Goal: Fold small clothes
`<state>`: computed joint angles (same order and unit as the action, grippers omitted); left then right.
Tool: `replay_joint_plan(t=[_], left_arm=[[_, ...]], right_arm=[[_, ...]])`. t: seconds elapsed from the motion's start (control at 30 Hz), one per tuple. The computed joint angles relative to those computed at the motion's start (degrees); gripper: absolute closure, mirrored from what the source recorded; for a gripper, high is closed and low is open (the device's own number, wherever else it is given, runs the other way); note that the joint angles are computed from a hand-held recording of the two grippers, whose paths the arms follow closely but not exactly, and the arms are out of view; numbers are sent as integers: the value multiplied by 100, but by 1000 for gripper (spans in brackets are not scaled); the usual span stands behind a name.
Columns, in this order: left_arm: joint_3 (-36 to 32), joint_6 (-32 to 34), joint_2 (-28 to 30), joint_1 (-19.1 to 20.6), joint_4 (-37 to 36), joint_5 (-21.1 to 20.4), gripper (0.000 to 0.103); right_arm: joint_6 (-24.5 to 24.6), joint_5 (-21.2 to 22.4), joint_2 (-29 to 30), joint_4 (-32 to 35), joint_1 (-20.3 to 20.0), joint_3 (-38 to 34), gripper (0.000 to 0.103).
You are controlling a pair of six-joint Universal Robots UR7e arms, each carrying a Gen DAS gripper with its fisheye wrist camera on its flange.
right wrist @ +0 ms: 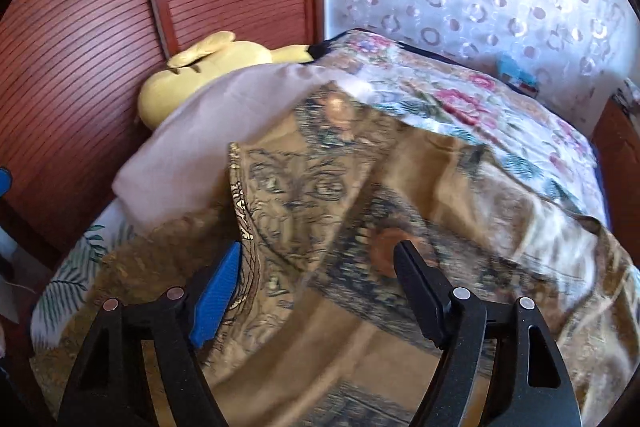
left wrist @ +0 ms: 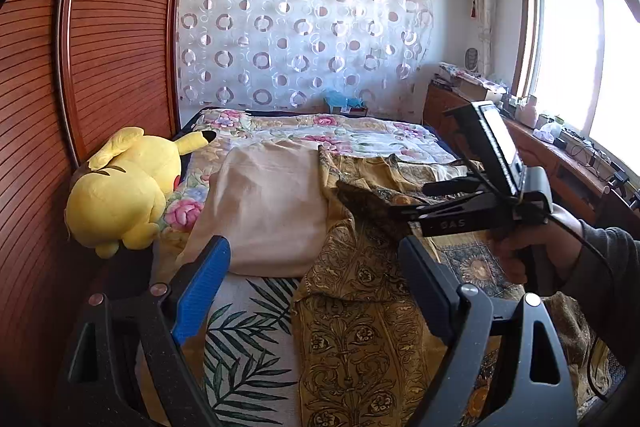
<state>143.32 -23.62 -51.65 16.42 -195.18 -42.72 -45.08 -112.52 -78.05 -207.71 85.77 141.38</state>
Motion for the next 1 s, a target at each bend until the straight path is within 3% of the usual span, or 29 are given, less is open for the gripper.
replay_joint_plan(t=[0.17,0.3,0.57,0.67,0.77,0.9,1.0], left_arm=[[-107,103,101,69,9,-68,16],[-334,299,246,232,60,-215,16],[-1082,916,614,725,404,-566,16],[-1415,1116,762,916,610,-782,23],[-1756,1188,901,1096,974,-903,36],[-2102,1243,1066,1304,1221,-1139,50],[-2378,1175,1192,1521,1440,-1263,54]], right_arm=[[14,144,-328,-25,-251,158,24],[13,585,-787,132,-506,450,24],[-603,1296,-2006,291,-1453,1169,24],[-844,1580,-2630,365,-2005,1477,24],[-998,1743,-3161,430,-2456,1710,24],[-1082,2420,-4072,1096,-3372,1863,24],[-1167,3047,-4863,1806,-4095,1949,24]])
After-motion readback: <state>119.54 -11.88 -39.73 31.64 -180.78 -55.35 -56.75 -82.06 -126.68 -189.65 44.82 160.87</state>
